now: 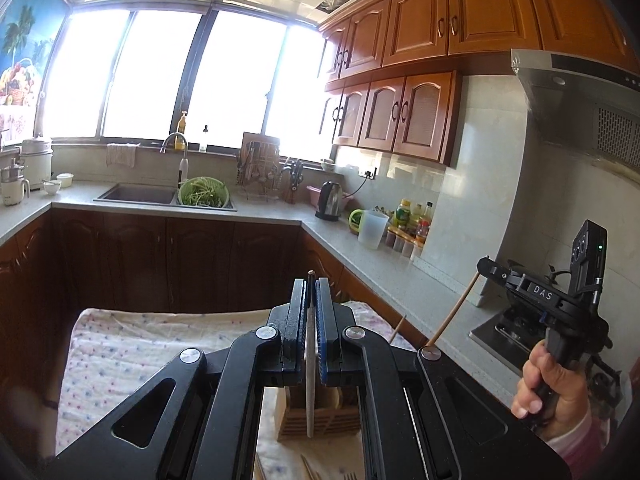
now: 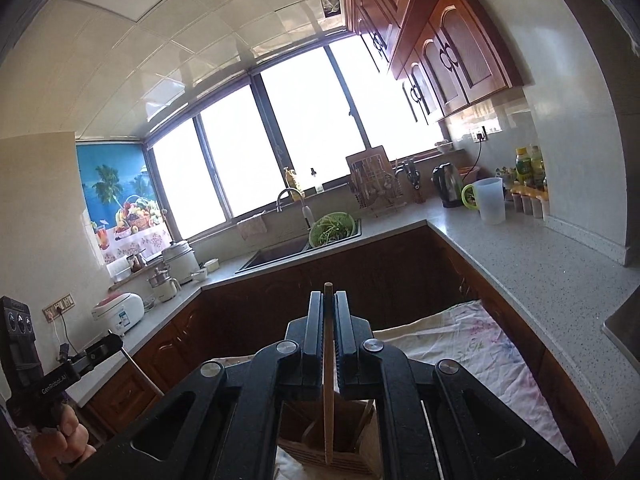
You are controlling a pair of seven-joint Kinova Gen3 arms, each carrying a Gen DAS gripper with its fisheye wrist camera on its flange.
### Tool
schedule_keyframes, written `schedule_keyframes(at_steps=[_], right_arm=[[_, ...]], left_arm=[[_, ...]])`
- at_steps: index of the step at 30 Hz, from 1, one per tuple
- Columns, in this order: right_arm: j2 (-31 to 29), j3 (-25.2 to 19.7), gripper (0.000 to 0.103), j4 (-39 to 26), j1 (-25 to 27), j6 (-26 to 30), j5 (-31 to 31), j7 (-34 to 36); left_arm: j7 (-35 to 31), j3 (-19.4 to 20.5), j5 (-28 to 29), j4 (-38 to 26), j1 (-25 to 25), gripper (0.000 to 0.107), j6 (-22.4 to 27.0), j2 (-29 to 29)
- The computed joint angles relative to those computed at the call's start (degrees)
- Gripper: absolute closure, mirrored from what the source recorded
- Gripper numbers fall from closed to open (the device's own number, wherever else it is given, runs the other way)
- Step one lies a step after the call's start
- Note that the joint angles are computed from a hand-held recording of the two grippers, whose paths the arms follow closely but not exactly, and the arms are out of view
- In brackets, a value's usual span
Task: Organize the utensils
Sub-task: 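Lift both held chopsticks and carry them over the wooden holder, then insert both chopsticks into the wooden holder and open both grippers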
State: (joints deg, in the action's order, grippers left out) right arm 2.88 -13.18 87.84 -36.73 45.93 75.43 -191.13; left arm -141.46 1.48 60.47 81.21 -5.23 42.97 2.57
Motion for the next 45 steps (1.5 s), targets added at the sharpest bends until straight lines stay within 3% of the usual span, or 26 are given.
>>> schedule_keyframes(at_steps=[7, 20, 27, 40, 43, 44, 45], right_arm=[[3.41, 2.25, 0.098, -1.56, 0.04, 0.24, 1.44, 0.07], [7.88, 5.37, 0.098, 3.16, -1.47, -2.54, 5.04, -9.95], [8.57, 6.12, 0.098, 3.87, -1.46, -3.93, 3.1, -10.11], [8.26, 6.87, 0.097, 3.0, -1.19, -4.98, -0.5, -7.72], [8.16, 7.11, 0.092, 3.33, -0.84, -6.08, -0.74, -7.89], [7.96, 7.16, 0.087, 3.55, -0.65, -6.69, -0.77, -8.07], [7.67, 7.28, 0.075, 4.05, -0.38, -7.5, -0.49, -8.74]], left_arm=[[0.33, 3.15, 0.97, -2.5, 0.58, 0.104, -5.07, 5.51], [-1.03, 8.73, 2.22, 4.19, 0.66, 0.104, -16.12, 10.48], [1.2, 9.8, -1.84, 5.22, 1.22, 0.103, -17.64, 11.82], [8.16, 10.78, -9.6, 2.43, 0.79, 0.102, -16.03, 12.59], [10.61, 10.6, -12.06, 1.57, 0.9, 0.101, -15.02, 12.77], [10.79, 10.77, -12.25, 1.57, 0.66, 0.1, -14.87, 12.67], [11.19, 10.75, -12.66, 1.48, 0.58, 0.1, -14.76, 12.57]])
